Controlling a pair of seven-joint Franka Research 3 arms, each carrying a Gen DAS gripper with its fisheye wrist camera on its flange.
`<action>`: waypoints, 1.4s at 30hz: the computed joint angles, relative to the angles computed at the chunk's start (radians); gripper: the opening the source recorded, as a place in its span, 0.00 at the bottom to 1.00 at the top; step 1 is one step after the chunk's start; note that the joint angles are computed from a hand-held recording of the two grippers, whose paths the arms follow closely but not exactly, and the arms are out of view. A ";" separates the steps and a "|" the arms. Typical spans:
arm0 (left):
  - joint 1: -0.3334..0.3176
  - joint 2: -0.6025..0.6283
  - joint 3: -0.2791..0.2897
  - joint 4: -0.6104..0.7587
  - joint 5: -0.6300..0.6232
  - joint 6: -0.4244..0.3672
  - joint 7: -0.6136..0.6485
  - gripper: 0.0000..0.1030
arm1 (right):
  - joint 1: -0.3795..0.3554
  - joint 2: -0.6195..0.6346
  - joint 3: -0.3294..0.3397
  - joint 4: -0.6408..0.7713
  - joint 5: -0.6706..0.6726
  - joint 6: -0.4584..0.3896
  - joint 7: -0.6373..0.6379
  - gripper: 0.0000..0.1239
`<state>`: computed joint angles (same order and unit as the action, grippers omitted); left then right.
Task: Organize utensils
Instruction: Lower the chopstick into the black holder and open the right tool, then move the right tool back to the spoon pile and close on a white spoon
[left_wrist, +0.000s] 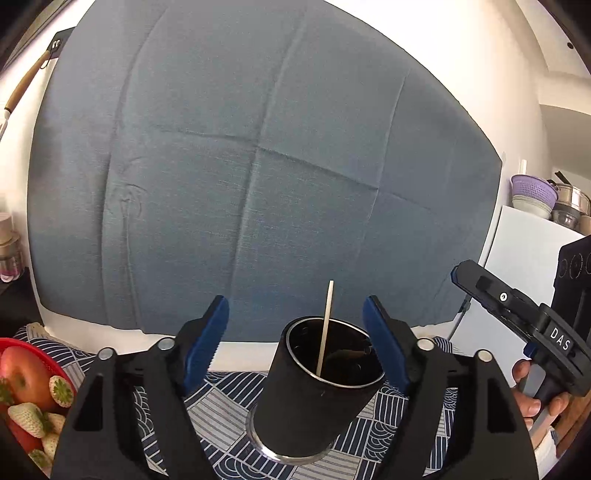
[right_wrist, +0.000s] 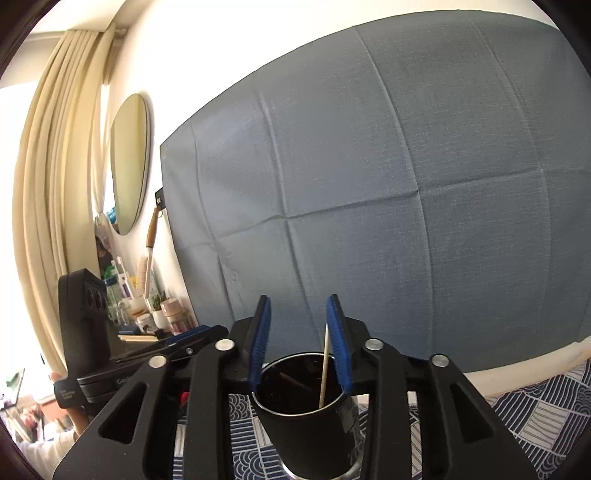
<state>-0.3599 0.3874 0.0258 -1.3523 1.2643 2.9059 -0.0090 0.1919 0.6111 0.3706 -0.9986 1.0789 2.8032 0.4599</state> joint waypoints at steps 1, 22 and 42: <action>-0.008 -0.013 0.005 -0.015 0.016 -0.007 -0.013 0.76 | -0.009 -0.016 0.010 -0.026 0.015 0.008 -0.024 0.34; 0.077 -0.229 -0.127 -0.318 0.013 -0.124 -0.031 0.94 | 0.032 -0.218 -0.054 -0.316 0.198 0.097 -0.196 0.70; 0.129 -0.344 -0.217 -0.541 -0.182 -0.196 0.166 0.94 | 0.086 -0.340 -0.106 -0.560 0.096 0.162 -0.108 0.72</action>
<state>-0.2311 0.0438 -0.1910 -1.8932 1.0822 2.7100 0.1565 0.2776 0.2712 0.2641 -1.5588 1.1752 2.9656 0.3515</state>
